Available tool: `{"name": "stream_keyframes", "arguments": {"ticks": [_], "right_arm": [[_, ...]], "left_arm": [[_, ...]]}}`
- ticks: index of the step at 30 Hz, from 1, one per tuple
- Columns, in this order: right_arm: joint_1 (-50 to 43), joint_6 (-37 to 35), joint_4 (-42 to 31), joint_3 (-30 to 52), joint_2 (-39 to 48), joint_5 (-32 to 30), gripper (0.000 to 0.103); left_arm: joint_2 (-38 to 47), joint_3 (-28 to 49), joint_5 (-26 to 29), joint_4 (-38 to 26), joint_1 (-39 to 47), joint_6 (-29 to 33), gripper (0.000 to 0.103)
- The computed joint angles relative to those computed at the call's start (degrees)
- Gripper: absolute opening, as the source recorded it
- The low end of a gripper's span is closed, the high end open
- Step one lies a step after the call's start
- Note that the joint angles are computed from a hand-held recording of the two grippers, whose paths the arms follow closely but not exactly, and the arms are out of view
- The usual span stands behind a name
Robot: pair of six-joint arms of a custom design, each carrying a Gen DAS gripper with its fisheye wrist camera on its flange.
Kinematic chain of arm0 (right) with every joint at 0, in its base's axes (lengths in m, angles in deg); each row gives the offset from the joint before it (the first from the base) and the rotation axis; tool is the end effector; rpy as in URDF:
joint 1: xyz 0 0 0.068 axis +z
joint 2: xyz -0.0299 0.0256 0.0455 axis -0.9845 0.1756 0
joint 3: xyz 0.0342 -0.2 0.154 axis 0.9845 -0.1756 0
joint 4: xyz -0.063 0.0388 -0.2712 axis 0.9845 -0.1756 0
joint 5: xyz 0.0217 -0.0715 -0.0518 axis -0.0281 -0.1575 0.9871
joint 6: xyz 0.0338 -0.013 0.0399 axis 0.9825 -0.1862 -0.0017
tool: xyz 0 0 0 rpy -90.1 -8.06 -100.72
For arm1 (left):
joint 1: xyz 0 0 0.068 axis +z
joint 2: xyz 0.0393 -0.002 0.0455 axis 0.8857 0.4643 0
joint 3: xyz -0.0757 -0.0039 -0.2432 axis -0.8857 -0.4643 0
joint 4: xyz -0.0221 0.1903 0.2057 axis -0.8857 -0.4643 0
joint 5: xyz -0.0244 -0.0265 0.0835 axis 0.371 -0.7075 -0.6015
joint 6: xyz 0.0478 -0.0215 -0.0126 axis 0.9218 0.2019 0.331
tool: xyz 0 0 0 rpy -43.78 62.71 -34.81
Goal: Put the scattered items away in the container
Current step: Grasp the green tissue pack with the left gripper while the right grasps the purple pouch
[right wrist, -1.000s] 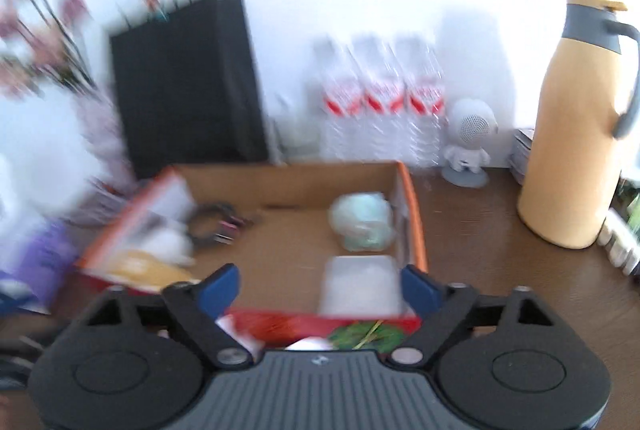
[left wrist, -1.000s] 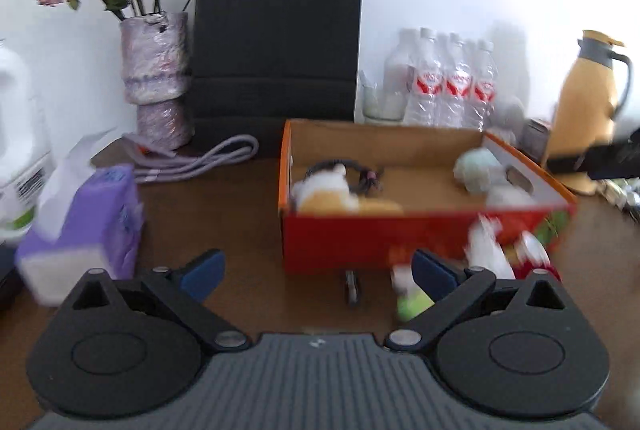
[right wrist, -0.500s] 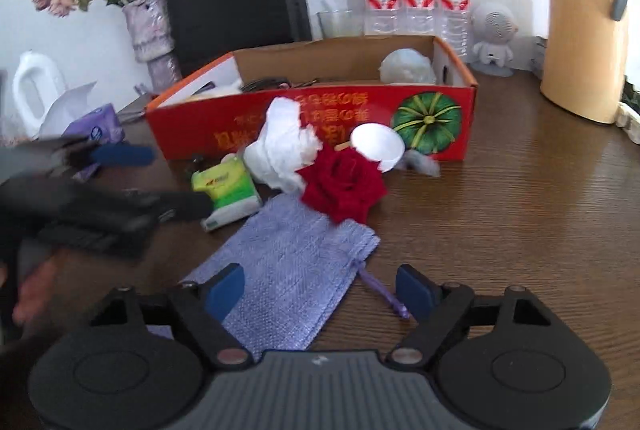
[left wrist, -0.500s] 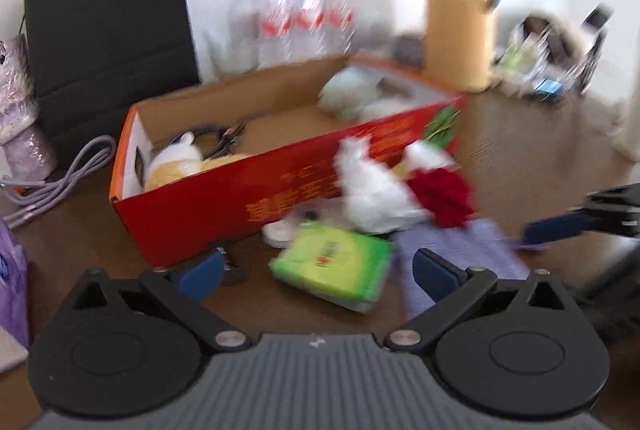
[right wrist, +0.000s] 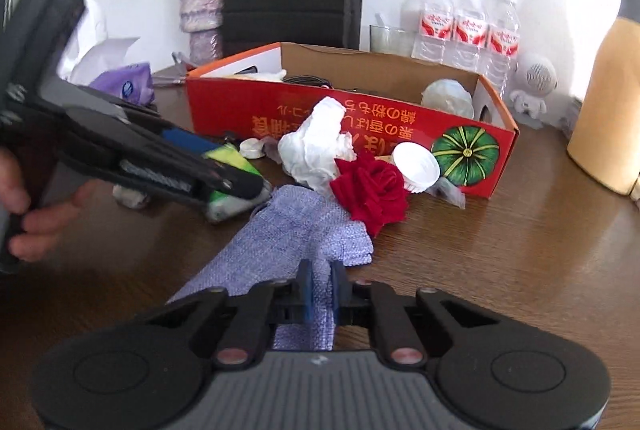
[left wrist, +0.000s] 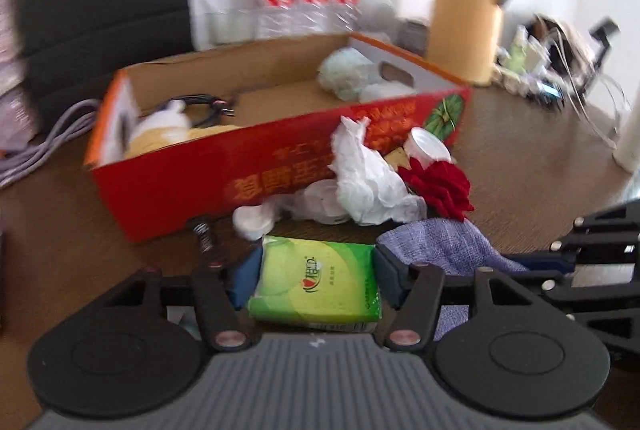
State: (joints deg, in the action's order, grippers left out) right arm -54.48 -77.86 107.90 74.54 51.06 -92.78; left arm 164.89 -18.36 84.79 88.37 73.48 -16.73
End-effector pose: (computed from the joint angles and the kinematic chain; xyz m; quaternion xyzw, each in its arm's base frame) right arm 0.2134 0.1038 0.0513 -0.2502 0.8685 0.1016 0.4156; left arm 0.2321 0.0336 0.0693 0.0909 0.8982 -0.0615 0.4257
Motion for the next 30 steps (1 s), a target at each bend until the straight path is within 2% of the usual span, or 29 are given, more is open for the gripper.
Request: {"name": "stream_keyframes", "arguments": {"ticks": [3, 6, 8, 10, 12, 14, 16, 18, 22, 24, 26, 30], "right_arm": [[-2.04, 0.95, -1.11, -4.04, -7.42, -3.63, 0.006], [-5.11, -0.33, -0.2, -10.84, -19.77, -9.35, 0.006], [-6.33, 0.05, -1.34, -13.87, -28.27, -10.69, 0.006], [-7.86, 1.21, -1.41, -13.84, -32.5, -11.62, 0.006], [-9.84, 1.93, 0.99, -9.73, -29.85, -12.75, 0.006], [-11.59, 1.95, 3.33, -1.93, -22.33, -13.87, 0.006], [-13.12, 1.3, 0.73, 8.84, -14.21, -16.47, 0.006], [-13.77, 0.3, -2.52, 19.89, -6.17, -18.98, 0.006], [-12.31, -1.95, -18.36, 45.52, 11.5, -19.78, 0.006], [-11.23, -2.63, -26.42, 57.97, 21.18, -17.53, 0.006], [-10.81, -0.89, -33.85, 69.82, 30.97, -16.67, 0.006], [-9.58, -1.34, -43.87, 86.65, 45.48, -15.57, 0.006]], "left_arm": [[-15.79, -9.05, -1.02, -1.22, 2.12, -4.04, 0.06], [-34.55, -14.98, 1.24, -10.42, 5.54, -7.71, 0.061], [-41.82, -14.84, 0.64, -15.54, 5.93, -8.93, 0.061], [-43.36, -12.59, 0.18, -15.3, 5.86, -9.94, 0.061], [-35.5, -6.64, -1.4, -10.41, 4.8, -10.75, 0.061], [-24.73, 1.43, -3.61, -5.58, 3.22, -11.42, 0.061], [-12.75, 12.69, -4.75, -5.74, 1.77, -11.91, 0.061], [-1.15, 24.89, -6.05, -9.34, 0.58, -12.06, 0.061], [19.95, 49.01, -10.73, -20.11, -1.95, -13.3, 0.061], [28.87, 57.91, -13.76, -23.68, -2.64, -12.94, 0.061], [37.52, 67.85, -15.65, -30.37, -3.01, -13.76, 0.061], [48.47, 79.38, -18.65, -37.91, -2.97, -14.48, 0.061]]}}
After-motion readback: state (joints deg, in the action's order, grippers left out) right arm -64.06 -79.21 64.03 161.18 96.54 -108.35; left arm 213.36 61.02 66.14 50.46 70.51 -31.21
